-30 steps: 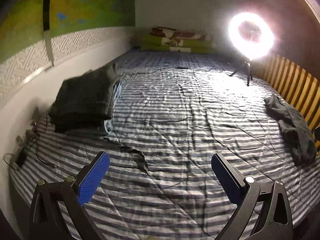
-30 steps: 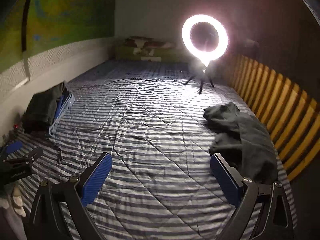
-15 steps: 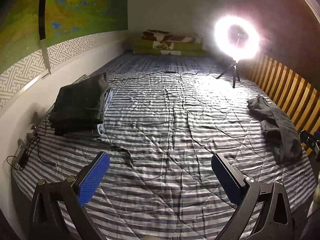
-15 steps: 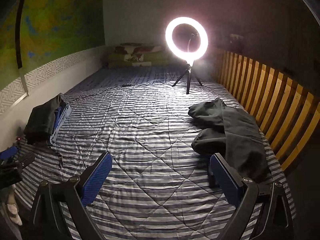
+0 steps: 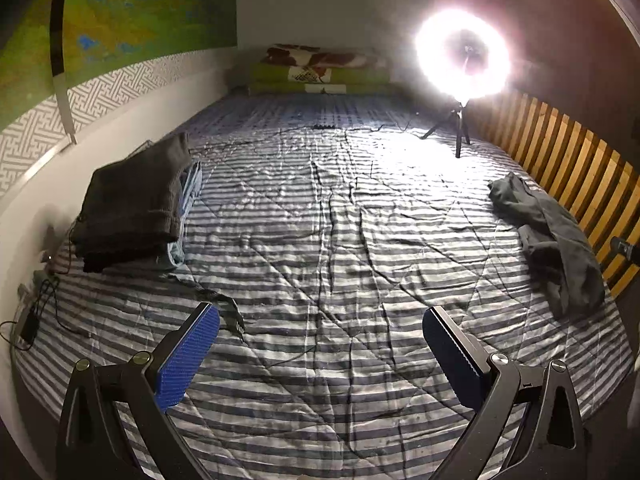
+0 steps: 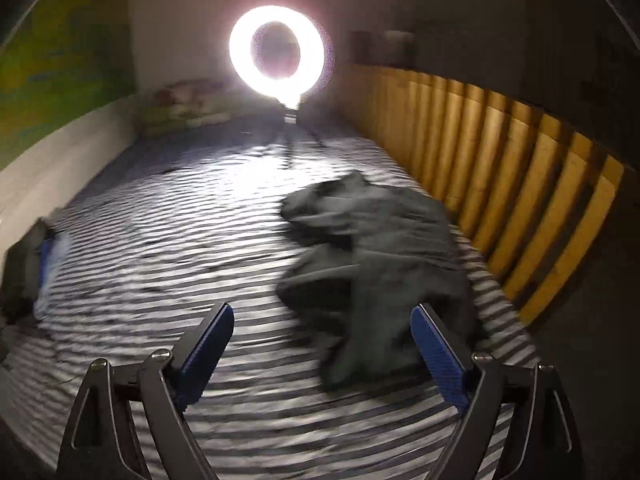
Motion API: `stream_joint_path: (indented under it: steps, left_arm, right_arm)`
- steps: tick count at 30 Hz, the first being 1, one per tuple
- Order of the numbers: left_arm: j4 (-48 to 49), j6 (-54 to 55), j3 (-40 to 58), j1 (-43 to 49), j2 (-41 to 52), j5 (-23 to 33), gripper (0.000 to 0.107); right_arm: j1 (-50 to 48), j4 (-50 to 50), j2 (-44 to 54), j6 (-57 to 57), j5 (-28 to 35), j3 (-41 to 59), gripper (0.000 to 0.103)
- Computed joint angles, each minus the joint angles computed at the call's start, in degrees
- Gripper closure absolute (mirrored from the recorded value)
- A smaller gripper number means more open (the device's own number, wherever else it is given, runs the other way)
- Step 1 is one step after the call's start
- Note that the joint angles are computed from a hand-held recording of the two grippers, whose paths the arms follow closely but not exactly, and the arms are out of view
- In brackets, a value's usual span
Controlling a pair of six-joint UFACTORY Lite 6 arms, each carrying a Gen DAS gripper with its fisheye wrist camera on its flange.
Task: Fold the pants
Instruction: 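Reach the right tool to the black trousers and grasp the waistband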
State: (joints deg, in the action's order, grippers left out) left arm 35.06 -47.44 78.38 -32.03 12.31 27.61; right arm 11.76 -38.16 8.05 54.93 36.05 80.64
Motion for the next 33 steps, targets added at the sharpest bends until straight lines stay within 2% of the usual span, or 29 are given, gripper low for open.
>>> stream_joint_path:
  steps: [2, 7, 11, 13, 16, 18, 19, 20, 21, 23, 24, 25, 27, 29, 33]
  left_arm:
    - [0.29, -0.32, -0.19, 0.51, 1.2, -0.74, 0.004]
    - [-1.26, 1.05, -1.21, 2.39, 2.63, -2.41, 0.004]
    - [-1.96, 2.07, -2.78, 4.27, 3.07, -3.18, 0.004]
    - [-2.77, 2.96, -3.97, 5.29, 2.67, -3.55, 0.004]
    - [-3.2, 3.75, -6.53, 7.21, 1.39, -4.41, 0.004]
    - [-3.23, 4.03, -8.19, 8.13, 0.34, -4.82, 0.004]
    - [-3.61, 4.75, -9.17, 8.85, -0.32, -5.2, 0.004]
    - [-3.53, 4.92, -10.12, 9.31, -1.02, -5.48, 0.004]
    - [-3.53, 5.18, -10.82, 9.83, -1.55, -5.73, 0.004]
    - [-4.23, 6.1, -12.18, 10.95, -2.73, -6.45, 0.004]
    - [-5.18, 7.03, -12.78, 11.58, -3.37, -6.94, 0.004]
    - [-6.03, 7.8, -13.21, 12.02, -3.94, -7.23, 0.004]
    - [-7.94, 9.42, -14.25, 13.04, -5.31, -8.18, 0.004]
    - [-10.08, 11.21, -14.59, 13.67, -6.12, -8.54, 0.004]
    - [-13.88, 14.32, -14.84, 14.18, -8.16, -9.11, 0.004]
  right_arm:
    - [-4.69, 2.75, 2.89, -4.77, -0.54, 1.7, 0.016]
    - [-14.22, 17.42, 15.17, -20.76, -0.33, 11.42, 0.016]
    - [-16.68, 21.4, 24.58, -23.95, 1.77, 18.39, 0.016]
    - [-17.12, 24.59, 32.13, -27.53, 5.63, 25.79, 0.016]
    - [-16.72, 20.98, 40.9, -25.34, 10.71, 33.88, 0.016]
    - [-17.55, 21.39, 41.77, -24.14, 9.08, 33.29, 0.016]
    - [-17.78, 21.46, 40.86, -23.37, 7.74, 31.66, 0.02]
    - [-17.74, 20.69, 39.56, -22.04, 6.58, 29.59, 0.038]
    - [-17.34, 18.63, 38.1, -20.29, 6.15, 27.52, 0.048]
    - [-17.01, 18.11, 33.23, -20.09, 3.78, 21.75, 0.081]
    - [-16.92, 19.14, 29.98, -20.41, 2.47, 18.26, 0.087]
    - [-16.6, 20.04, 25.89, -19.99, 0.76, 13.91, 0.099]
    - [-15.19, 25.57, 16.35, -22.41, -4.24, 4.31, 0.099]
    - [-10.42, 29.27, 8.41, -24.94, -6.72, -2.67, 0.099]
    - [6.82, 27.48, 0.98, -18.38, -7.61, -7.51, 0.099]
